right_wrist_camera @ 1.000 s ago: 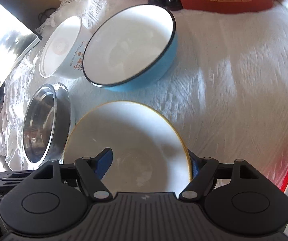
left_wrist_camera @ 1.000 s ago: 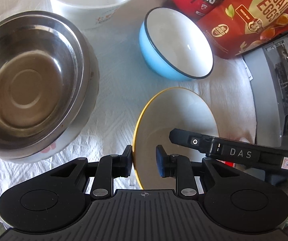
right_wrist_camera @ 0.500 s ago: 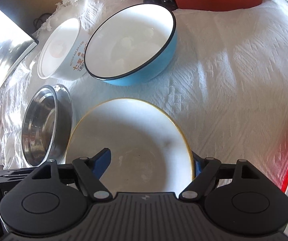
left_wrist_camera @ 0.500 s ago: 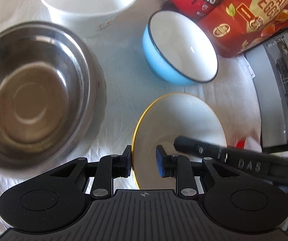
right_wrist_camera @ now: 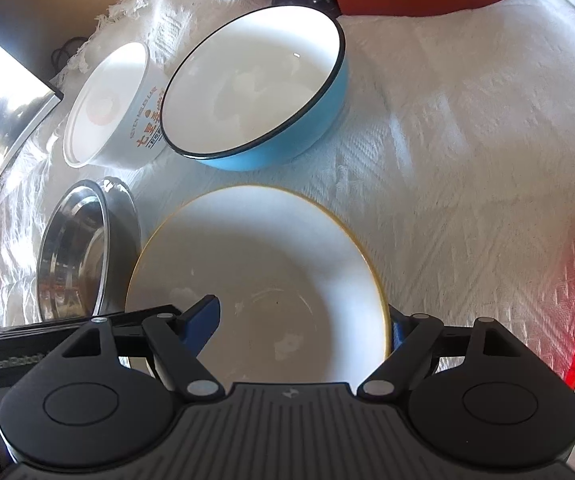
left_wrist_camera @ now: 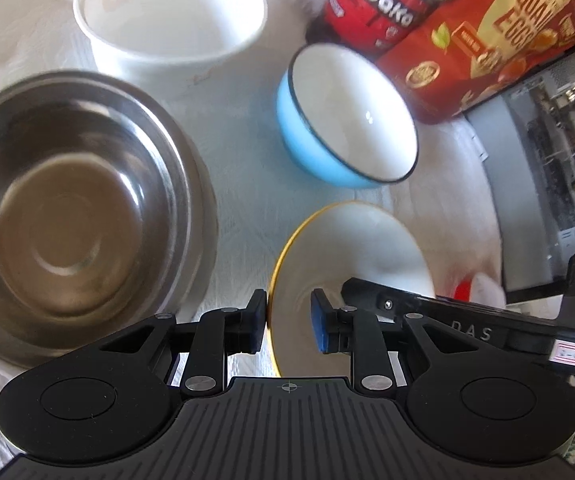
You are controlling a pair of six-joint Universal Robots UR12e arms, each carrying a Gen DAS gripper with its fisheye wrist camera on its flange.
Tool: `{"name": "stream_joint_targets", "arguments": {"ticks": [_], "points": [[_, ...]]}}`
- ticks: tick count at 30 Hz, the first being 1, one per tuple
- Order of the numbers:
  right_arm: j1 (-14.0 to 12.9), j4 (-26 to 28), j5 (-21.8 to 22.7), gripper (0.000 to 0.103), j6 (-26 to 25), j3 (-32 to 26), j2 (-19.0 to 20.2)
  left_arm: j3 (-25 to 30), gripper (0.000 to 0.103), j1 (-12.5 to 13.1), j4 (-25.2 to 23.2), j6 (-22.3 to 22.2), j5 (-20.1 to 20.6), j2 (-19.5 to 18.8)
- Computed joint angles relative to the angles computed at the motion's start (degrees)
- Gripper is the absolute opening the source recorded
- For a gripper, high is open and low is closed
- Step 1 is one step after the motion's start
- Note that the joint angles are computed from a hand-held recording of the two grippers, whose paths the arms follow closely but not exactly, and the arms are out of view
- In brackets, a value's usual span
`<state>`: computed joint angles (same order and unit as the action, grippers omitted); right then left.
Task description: Organize plates and bowls
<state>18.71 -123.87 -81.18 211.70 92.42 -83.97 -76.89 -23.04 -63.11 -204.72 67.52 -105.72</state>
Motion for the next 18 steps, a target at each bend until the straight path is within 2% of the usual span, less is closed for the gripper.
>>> {"name": "stream_joint_targets", "arguments": {"ticks": [7, 12, 14, 16, 18], "points": [[1.6, -3.1, -7.1, 0.081, 2.3, -1.3, -0.3, -1.8, 0.025, 2.3, 7.4, 1.9, -3.3, 1.7], [4.1, -5.0, -16.3, 0.082, 0.5, -4.1, 0.3, 0.4, 0.025, 3.7, 9.7, 5.5, -4.3, 0.7], [5.2, -5.4, -21.1, 0.083, -1.4, -5.3, 0.9, 2.2, 0.025, 3.5, 9.5, 6.8, -2.7, -0.4], [5.9, -5.4, -25.2, 0.085, -3.4, -6.5, 1.5, 3.9, 0.025, 3.3, 8.7, 5.1, -1.4, -1.6], [5.9, -4.1, -27.7, 0.085, -4.5, -8.1, 2.5, 5.1, 0.025, 3.1, 9.5, 3.9, -1.7, -2.6]]}}
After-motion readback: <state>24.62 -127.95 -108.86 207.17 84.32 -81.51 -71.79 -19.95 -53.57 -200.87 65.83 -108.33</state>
